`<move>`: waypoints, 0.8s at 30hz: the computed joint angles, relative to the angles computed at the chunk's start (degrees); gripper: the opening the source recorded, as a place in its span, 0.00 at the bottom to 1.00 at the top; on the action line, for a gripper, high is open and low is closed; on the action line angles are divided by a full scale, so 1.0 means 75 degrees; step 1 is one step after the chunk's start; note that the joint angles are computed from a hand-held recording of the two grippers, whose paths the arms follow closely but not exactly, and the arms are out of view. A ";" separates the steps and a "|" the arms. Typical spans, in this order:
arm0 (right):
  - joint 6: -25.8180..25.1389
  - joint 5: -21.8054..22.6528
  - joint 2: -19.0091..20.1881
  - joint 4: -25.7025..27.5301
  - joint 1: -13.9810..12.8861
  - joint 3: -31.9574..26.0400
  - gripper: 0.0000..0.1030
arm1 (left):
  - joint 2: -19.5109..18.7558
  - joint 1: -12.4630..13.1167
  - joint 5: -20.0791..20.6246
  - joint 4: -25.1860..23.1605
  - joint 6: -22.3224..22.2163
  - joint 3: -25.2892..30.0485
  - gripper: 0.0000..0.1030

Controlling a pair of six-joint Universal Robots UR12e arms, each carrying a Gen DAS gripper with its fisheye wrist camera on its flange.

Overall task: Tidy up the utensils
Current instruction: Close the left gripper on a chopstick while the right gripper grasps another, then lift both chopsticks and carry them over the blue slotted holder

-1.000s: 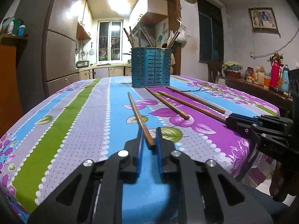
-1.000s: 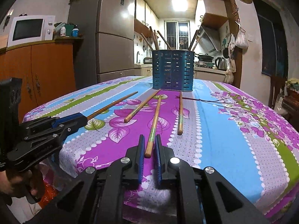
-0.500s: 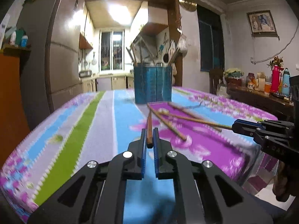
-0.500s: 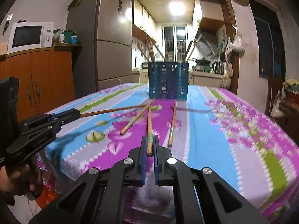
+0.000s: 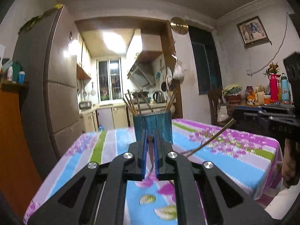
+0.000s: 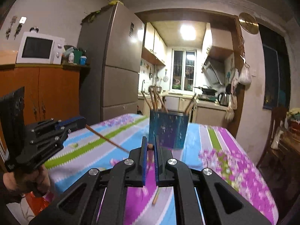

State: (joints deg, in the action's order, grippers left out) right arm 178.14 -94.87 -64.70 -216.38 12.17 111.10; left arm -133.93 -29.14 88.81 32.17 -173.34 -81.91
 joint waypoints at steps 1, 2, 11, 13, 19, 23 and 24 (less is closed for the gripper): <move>-0.0003 0.0099 -0.0025 0.0059 -0.0042 -0.0045 0.08 | -0.0012 0.0007 -0.0011 -0.0006 0.0015 0.0058 0.05; -0.0012 0.0228 -0.0052 0.0144 -0.0099 -0.0128 0.08 | -0.0030 0.0009 -0.0017 -0.0041 0.0033 0.0139 0.05; 0.0062 0.1013 -0.0097 0.1195 -0.0443 -0.0742 0.08 | -0.0144 0.0171 -0.0376 -0.0706 -0.0276 0.0793 0.05; 0.0005 0.1104 -0.0081 0.1429 -0.0453 -0.0877 0.08 | -0.0172 0.0202 -0.0463 -0.0878 -0.0342 0.0941 0.05; -0.0165 0.1277 -0.0070 0.1845 -0.0472 -0.1221 0.08 | -0.0215 0.0221 -0.0613 -0.1120 -0.0324 0.1337 0.05; -0.0213 0.1386 -0.0118 0.1972 -0.0508 -0.1371 0.08 | -0.0208 0.0250 -0.0791 -0.1340 -0.0432 0.1509 0.05; -0.0218 0.1405 -0.0130 0.1993 -0.0517 -0.1392 0.08 | -0.0205 0.0261 -0.0840 -0.1389 -0.0458 0.1533 0.05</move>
State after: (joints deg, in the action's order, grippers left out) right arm 176.50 -84.33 -65.68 -201.43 8.29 100.65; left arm -135.46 -27.18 82.51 21.75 -176.78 -70.41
